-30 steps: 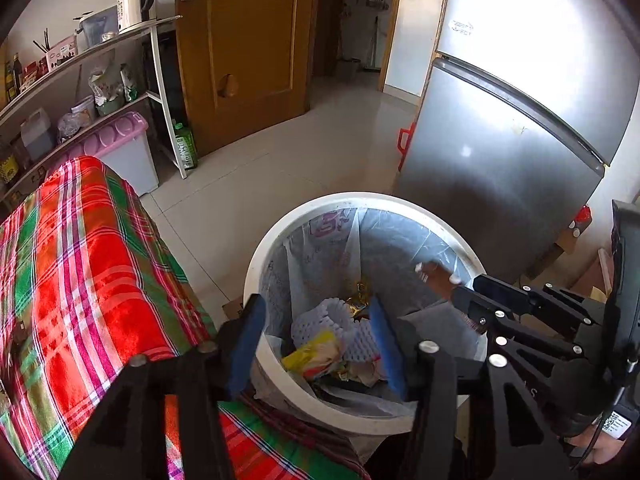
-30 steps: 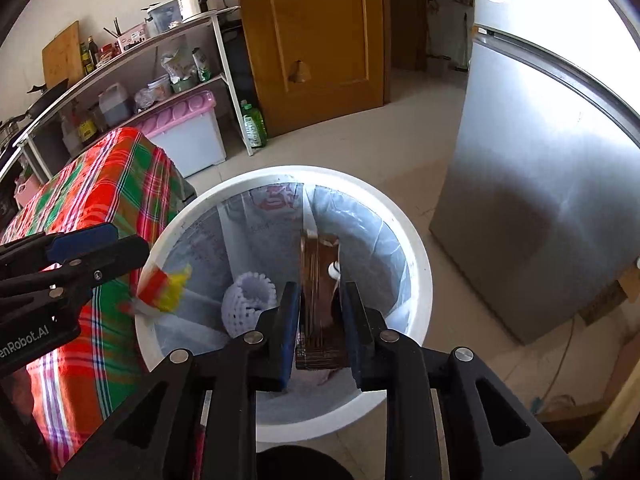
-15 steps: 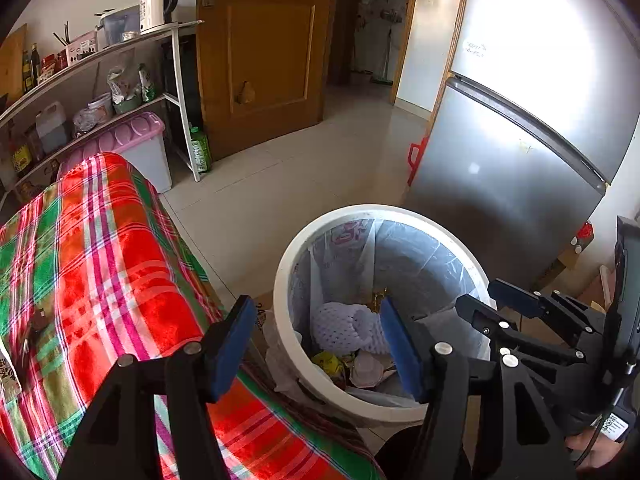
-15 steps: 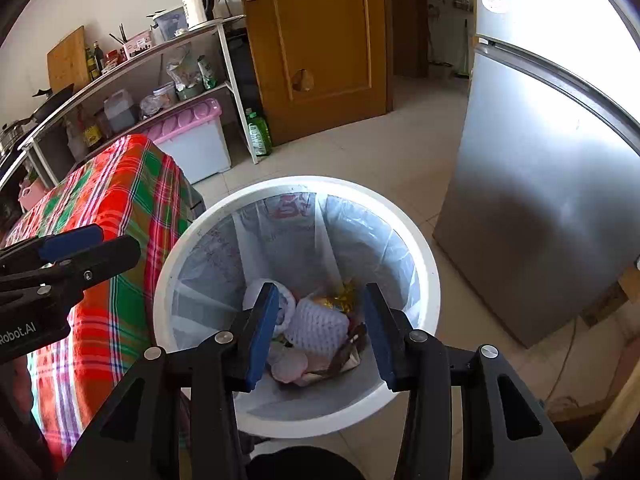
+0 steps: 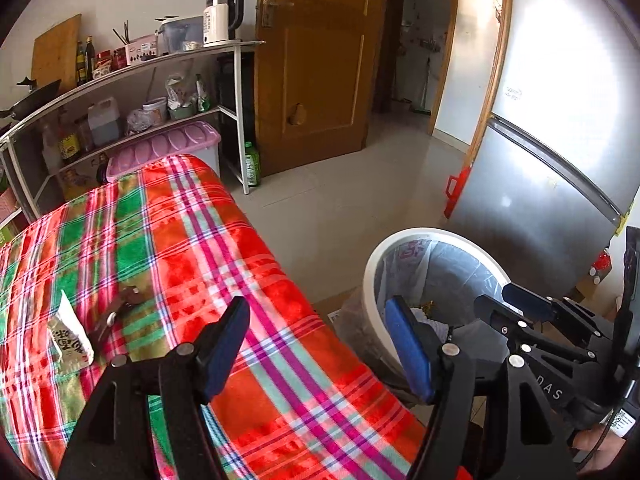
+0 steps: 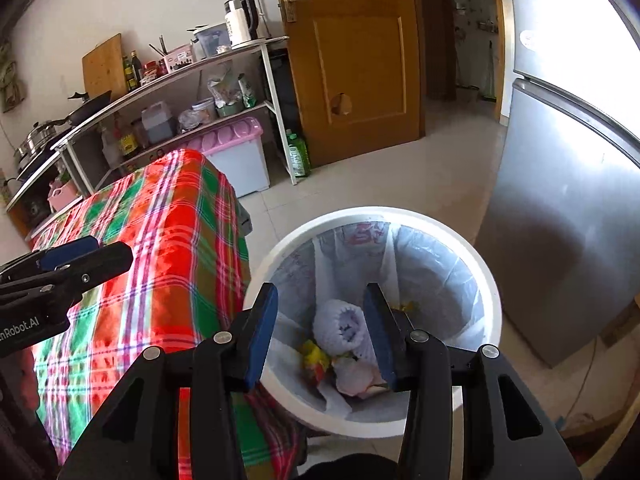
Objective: Collect trash
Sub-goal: 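Move both open tools back over the table toward the white wrapper and strap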
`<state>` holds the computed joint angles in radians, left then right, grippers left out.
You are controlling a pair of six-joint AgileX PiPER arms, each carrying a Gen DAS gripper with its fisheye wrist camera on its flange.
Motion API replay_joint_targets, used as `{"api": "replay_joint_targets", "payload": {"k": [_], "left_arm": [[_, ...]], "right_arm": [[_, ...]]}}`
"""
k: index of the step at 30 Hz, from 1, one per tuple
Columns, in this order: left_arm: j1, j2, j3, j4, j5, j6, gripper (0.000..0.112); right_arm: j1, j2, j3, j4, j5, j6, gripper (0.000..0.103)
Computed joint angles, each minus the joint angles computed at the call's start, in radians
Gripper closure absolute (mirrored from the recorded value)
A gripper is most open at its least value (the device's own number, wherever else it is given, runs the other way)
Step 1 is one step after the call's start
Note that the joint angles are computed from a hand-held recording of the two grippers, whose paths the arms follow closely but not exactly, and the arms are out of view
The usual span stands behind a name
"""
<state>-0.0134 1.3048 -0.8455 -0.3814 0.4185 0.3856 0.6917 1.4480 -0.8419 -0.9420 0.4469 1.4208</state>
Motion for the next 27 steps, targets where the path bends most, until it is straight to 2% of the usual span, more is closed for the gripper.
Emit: {"api": "replay_joint_targets", "payload": {"k": [12,21,27], "left_arm": [[0.381,-0.042,0.054,-0.278,0.079,0.361,0.037],[0.641,0.042,0.029,-0.367,0.122,0.521,0.034],[0.752,0.135,-0.037,-0.413,0.206,0.578,0.03]], "right_arm": [[0.13,0.11,-0.149,-0.003,0.016,-0.009,0.048],[0.205,0.249,-0.328,0.077,0.014,-0.126,0.046],[0.233,0.351,-0.47,0.182,0.031,-0.269,0.046]]}}
